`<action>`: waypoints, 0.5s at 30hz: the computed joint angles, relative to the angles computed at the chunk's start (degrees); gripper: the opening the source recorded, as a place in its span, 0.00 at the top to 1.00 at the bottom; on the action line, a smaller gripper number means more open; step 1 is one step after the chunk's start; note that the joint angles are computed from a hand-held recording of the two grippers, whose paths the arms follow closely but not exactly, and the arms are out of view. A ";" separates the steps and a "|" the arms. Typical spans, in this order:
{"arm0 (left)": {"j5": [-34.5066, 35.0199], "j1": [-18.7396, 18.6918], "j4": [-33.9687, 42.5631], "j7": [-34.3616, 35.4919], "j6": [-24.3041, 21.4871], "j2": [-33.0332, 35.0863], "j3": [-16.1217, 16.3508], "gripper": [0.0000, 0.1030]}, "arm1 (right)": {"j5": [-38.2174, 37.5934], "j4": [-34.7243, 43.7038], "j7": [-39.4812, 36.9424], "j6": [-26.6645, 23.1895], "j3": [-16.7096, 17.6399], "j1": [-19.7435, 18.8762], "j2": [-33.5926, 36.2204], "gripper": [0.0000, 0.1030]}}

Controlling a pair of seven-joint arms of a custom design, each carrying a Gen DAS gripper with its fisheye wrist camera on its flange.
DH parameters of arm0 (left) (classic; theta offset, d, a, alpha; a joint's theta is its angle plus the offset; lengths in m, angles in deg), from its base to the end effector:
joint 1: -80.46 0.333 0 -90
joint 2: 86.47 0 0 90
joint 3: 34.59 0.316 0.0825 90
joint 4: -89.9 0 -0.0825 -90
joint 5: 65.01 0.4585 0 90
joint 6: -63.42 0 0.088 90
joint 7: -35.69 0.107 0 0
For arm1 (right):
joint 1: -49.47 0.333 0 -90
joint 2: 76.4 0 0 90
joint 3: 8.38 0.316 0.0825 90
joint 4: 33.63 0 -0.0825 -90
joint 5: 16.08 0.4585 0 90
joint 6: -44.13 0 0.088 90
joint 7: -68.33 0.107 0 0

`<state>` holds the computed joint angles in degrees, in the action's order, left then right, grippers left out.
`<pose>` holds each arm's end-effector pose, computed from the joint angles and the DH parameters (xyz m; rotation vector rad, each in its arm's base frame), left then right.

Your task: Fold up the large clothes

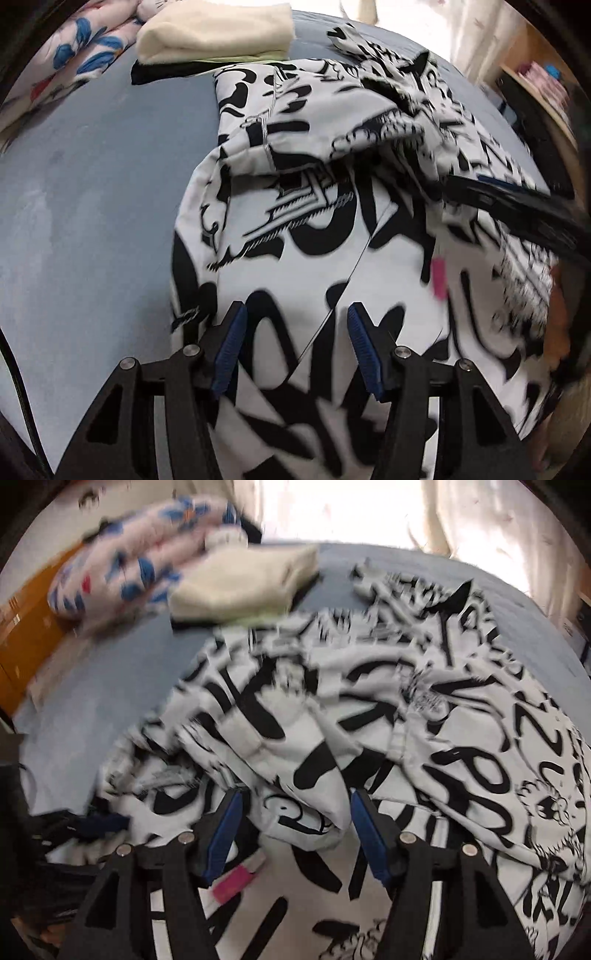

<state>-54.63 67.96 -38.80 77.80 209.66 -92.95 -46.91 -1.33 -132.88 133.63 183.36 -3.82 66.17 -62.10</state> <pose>0.5450 -0.2562 0.4179 -2.2861 1.7406 -0.5633 0.6880 0.2641 0.4536 -2.3774 1.1970 -0.2282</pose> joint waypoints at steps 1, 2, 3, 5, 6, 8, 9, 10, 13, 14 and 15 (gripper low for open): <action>0.77 -0.08 -0.56 0.30 -0.29 -0.57 -0.17 0.47 | -1.61 0.36 0.77 0.23 -0.32 0.50 0.66 0.40; 1.38 -0.16 -1.13 0.36 -0.44 -1.09 -0.32 0.47 | -2.93 0.66 1.24 0.73 -0.52 0.89 1.20 0.40; 2.62 -0.19 -1.73 0.34 -0.98 -1.78 -0.57 0.47 | -4.77 1.10 2.20 1.33 -0.87 1.47 1.80 0.41; 3.99 -0.22 -2.68 -0.07 -1.48 -2.87 -0.80 0.47 | -5.72 2.00 3.26 1.72 -0.98 1.69 2.46 0.62; 4.44 -0.30 -2.57 -0.31 -2.01 -3.11 -0.95 0.47 | -4.81 2.83 3.10 1.13 -0.73 1.31 2.84 0.72; 4.42 -0.49 -3.06 -0.31 -2.24 -3.72 -0.91 0.47 | -2.34 3.99 4.18 0.36 -0.55 0.42 3.00 0.83; 4.33 -0.59 -3.30 -0.23 -2.40 -4.04 -0.88 0.47 | 0.93 3.71 4.19 0.80 -0.21 -0.82 2.23 0.83; 4.29 -0.68 -3.57 -0.03 -2.66 -4.44 -0.85 0.47 | 3.17 2.90 4.28 1.52 -0.14 -1.66 1.30 0.84; 5.24 -0.83 -3.77 0.34 -3.69 -5.07 -1.12 0.47 | 8.55 0.33 8.08 2.83 -1.27 -4.13 -1.25 0.84; 5.69 -0.94 -4.02 0.32 -3.99 -5.40 -1.33 0.47 | 8.49 -0.03 10.68 1.92 -2.10 -4.68 -1.56 0.83; 5.75 -1.03 -4.42 0.65 -4.09 -5.79 -1.27 0.47 | 8.17 -0.61 13.00 0.58 -2.98 -5.44 -1.82 0.83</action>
<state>-48.87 66.92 -43.22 78.45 205.57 -98.74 -48.18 6.84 -133.49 146.63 183.94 -6.80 60.72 -63.92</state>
